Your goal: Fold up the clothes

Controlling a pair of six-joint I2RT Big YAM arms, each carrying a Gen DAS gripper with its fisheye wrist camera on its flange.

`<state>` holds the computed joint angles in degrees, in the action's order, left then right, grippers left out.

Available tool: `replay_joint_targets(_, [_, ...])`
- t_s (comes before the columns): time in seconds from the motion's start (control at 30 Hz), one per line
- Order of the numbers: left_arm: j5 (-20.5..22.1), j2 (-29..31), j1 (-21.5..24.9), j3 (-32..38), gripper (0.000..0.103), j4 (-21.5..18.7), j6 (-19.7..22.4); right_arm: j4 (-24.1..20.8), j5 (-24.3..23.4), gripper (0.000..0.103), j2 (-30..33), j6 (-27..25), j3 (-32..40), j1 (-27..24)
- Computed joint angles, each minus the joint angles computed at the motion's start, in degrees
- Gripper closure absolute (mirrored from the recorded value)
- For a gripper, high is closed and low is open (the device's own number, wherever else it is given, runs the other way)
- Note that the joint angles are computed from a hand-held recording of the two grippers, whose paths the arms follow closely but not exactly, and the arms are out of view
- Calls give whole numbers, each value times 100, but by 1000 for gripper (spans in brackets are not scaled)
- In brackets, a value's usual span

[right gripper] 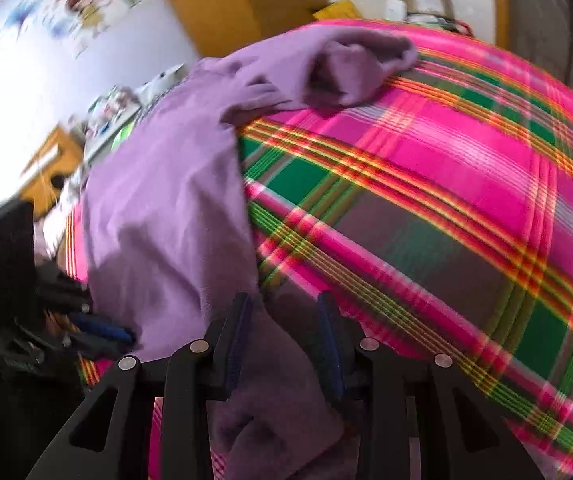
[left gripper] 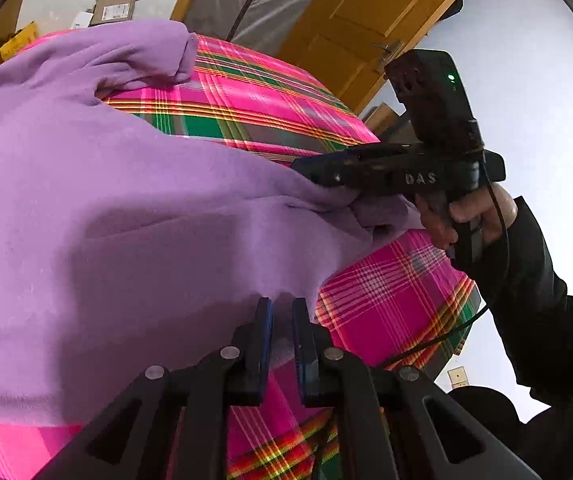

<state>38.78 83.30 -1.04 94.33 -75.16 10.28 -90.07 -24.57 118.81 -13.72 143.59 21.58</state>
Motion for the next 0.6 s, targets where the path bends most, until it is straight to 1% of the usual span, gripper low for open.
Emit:
replay_joint_targets(0.07, [-55, -9, -40, 10, 94, -2, -20, -41, 108, 67, -15, -125, -10, 48])
replay_joint_targets(0.1, [-92, -14, -67, 17, 94, -2, -31, -59, 163, 69, -23, -187, -16, 72])
replay_joint_targets(0.13, [-99, -17, -96, 23, 94, -17, -13, -112, 206, 74, -22, -298, -5, 104])
replay_joint_targets(0.17, [-89, -19, -125, 31, 94, -41, 21, -181, 207, 76, -3, -391, 38, 128])
replay_joint_targets(0.23, [-69, -22, -183, 48, 94, -90, 90, -289, 205, 78, 16, -546, 93, 156])
replay_joint_targets(0.3, [-144, -26, -233, 38, 92, -61, 108, -374, 244, 80, 51, -653, 169, 182])
replay_joint_targets(0.37, [-189, -14, -252, 38, 92, -33, 93, -490, 196, 91, 132, -823, 311, 196])
replay_joint_targets(0.4, [-209, -8, -259, 47, 92, -24, 81, -434, 281, 94, 95, -912, 270, 229])
replay_joint_targets(0.47, [-286, -13, -294, 59, 91, 6, 87, -260, 503, 95, -21, -1092, 118, 306])
replay_joint_targets(0.5, [-333, -38, -323, 55, 90, 38, 98, -140, 588, 95, -76, -1085, 50, 322])
replay_joint_targets(0.57, [-428, -87, -382, 46, 88, 104, 121, 256, 656, 95, -173, -874, -68, 281])
replay_joint_targets(0.6, [-475, -110, -412, 42, 86, 136, 133, 398, 665, 95, -177, -711, -51, 244])
